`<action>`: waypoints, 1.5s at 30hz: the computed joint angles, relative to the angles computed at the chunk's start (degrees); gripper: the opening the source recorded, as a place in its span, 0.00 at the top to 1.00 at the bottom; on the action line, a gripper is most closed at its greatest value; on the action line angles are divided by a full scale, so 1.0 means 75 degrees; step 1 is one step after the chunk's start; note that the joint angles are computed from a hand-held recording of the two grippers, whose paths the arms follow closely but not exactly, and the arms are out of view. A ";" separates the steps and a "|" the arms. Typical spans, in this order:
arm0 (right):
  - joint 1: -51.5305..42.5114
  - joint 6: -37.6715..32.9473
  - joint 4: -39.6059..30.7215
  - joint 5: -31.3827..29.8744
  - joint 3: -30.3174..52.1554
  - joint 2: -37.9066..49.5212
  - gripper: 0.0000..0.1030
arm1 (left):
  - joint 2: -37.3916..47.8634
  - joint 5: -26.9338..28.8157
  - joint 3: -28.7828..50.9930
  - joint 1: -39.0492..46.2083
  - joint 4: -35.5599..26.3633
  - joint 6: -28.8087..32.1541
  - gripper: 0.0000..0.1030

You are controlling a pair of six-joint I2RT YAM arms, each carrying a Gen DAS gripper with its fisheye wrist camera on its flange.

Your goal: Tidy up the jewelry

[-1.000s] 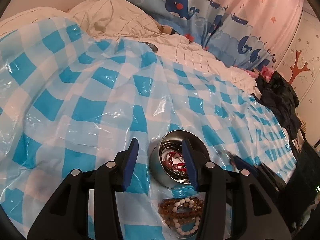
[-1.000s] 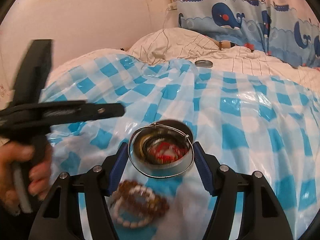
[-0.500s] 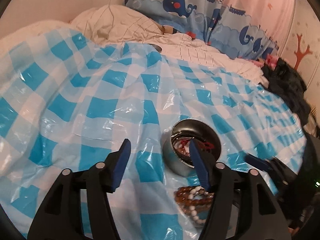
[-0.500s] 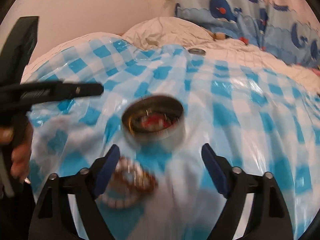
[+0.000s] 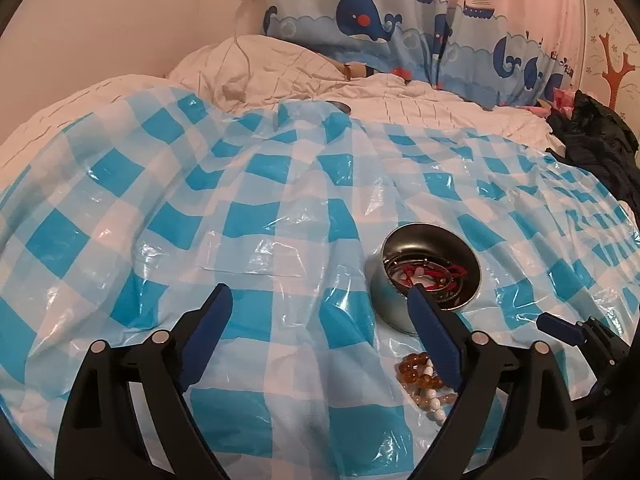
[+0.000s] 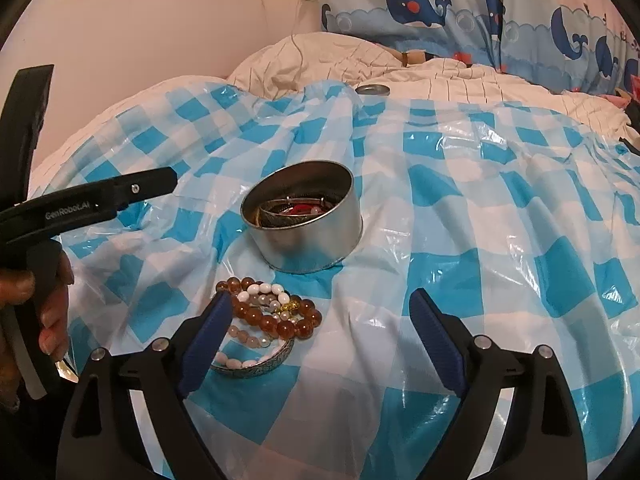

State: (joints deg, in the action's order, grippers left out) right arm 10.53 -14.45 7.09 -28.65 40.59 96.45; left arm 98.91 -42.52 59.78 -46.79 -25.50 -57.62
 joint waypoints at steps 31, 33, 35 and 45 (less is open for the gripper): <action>0.0470 -0.0643 -0.0424 0.0110 -0.0092 0.0004 0.15 | 0.0310 0.0267 0.0166 0.0119 0.0017 0.0145 0.11; 0.0518 -0.0695 -0.0369 0.0150 -0.0153 -0.0016 0.15 | 0.0339 0.0291 0.0191 0.0118 0.0000 0.0169 0.11; 0.0536 -0.0703 -0.0295 0.0172 -0.0193 -0.0029 0.15 | 0.0366 0.0308 0.0213 0.0110 -0.0019 0.0192 0.11; 0.0666 -0.0363 -0.0324 0.0319 0.0321 0.0489 0.15 | 0.0349 0.0353 0.0165 0.0127 0.0014 0.0134 0.11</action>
State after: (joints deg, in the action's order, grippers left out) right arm 15.52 -17.17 4.65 -26.26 43.00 100.12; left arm 101.52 -39.88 61.01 -45.84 -25.39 -56.61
